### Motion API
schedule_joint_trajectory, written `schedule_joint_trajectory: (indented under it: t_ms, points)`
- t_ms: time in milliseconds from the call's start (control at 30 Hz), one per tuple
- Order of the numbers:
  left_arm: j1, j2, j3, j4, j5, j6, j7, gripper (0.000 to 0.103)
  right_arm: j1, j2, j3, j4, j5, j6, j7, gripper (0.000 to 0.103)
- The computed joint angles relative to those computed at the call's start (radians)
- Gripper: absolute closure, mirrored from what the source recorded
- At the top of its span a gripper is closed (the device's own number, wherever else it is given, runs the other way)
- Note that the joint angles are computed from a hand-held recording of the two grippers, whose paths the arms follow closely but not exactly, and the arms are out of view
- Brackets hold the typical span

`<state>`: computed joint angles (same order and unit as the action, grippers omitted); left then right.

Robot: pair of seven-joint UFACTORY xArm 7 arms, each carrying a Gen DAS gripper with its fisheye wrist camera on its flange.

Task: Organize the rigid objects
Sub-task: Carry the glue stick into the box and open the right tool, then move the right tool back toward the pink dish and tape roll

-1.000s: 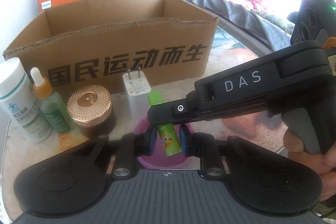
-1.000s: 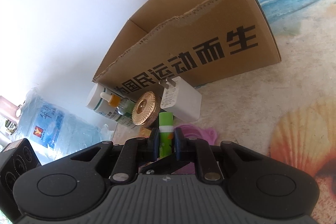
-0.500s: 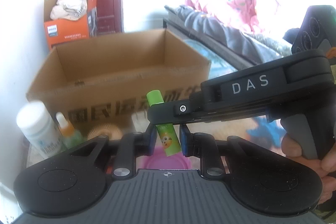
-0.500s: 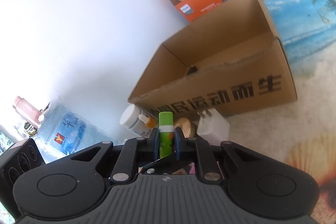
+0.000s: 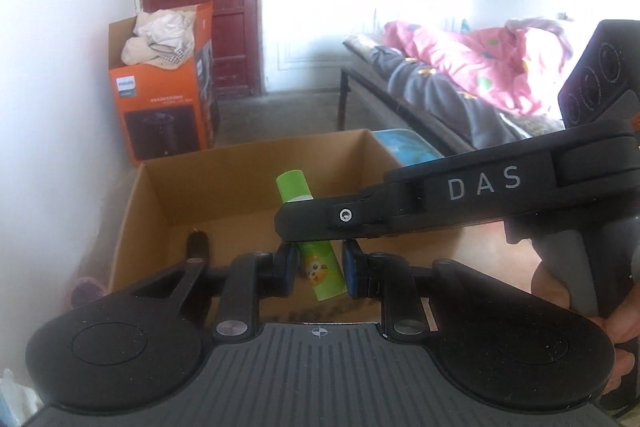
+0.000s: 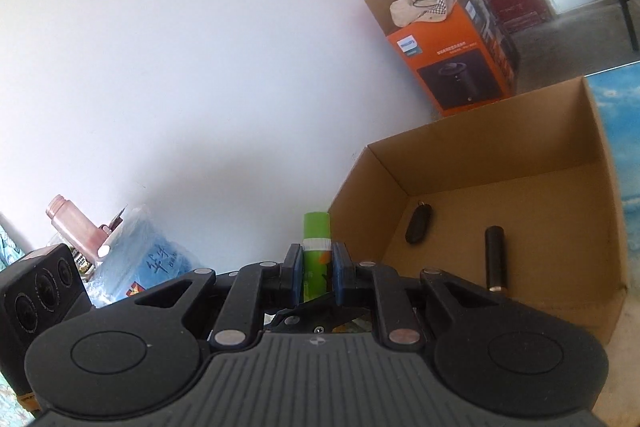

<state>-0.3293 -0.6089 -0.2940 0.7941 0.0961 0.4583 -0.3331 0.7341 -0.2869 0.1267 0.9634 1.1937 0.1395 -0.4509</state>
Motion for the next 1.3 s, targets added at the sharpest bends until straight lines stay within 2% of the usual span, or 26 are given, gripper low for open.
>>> schedule_joint_trajectory:
  t_ms: [133, 333, 533, 600, 700, 800, 833, 867, 967, 1067, 1200, 1267, 1300]
  points:
    - [0.031, 0.090, 0.023, 0.086, 0.010, 0.070, 0.017, 0.081, -0.077, 0.149, -0.024, 0.167, -0.072, 0.186, 0.071, 0.086]
    - [0.047, 0.245, 0.087, 0.223, -0.023, 0.208, 0.063, 0.081, -0.189, 0.410, 0.007, 0.445, -0.219, 0.416, 0.259, 0.086]
    - [0.090, 0.350, 0.073, 0.301, 0.083, 0.316, 0.007, 0.079, -0.254, 0.659, 0.049, 0.709, -0.333, 0.588, 0.444, 0.084]
    - [0.090, 0.374, 0.079, 0.328, 0.098, 0.354, -0.009, 0.074, -0.265, 0.731, 0.061, 0.791, -0.381, 0.640, 0.509, 0.084]
    - [0.082, 0.379, 0.092, 0.338, 0.099, 0.365, -0.016, 0.053, -0.273, 0.818, 0.073, 0.895, -0.458, 0.701, 0.605, 0.082]
    - [0.080, 0.357, 0.085, 0.318, 0.138, 0.344, -0.028, 0.046, -0.287, 0.874, 0.095, 0.958, -0.506, 0.725, 0.664, 0.075]
    - [0.079, 0.350, 0.081, 0.314, 0.148, 0.342, -0.033, 0.044, -0.291, 0.887, 0.103, 0.971, -0.522, 0.729, 0.675, 0.068]
    - [0.078, 0.344, 0.080, 0.311, 0.152, 0.339, -0.032, 0.043, -0.296, 0.891, 0.110, 0.974, -0.535, 0.725, 0.688, 0.063]
    - [0.073, 0.321, 0.084, 0.296, 0.143, 0.322, -0.026, 0.040, -0.327, 0.875, 0.149, 0.944, -0.547, 0.694, 0.687, 0.058]
    - [0.072, 0.275, 0.091, 0.261, 0.122, 0.283, -0.021, 0.038, -0.365, 0.790, 0.190, 0.831, -0.509, 0.635, 0.641, 0.056]
    - [0.052, 0.163, 0.112, 0.174, 0.052, 0.189, 0.019, 0.033, -0.408, 0.626, 0.218, 0.657, -0.409, 0.553, 0.513, 0.048]
    - [0.034, 0.096, 0.127, 0.123, 0.006, 0.139, 0.059, 0.027, -0.420, 0.517, 0.217, 0.555, -0.335, 0.516, 0.429, 0.046]
    - [0.020, 0.058, 0.137, 0.093, -0.019, 0.113, 0.084, 0.021, -0.422, 0.461, 0.212, 0.503, -0.291, 0.498, 0.385, 0.044]
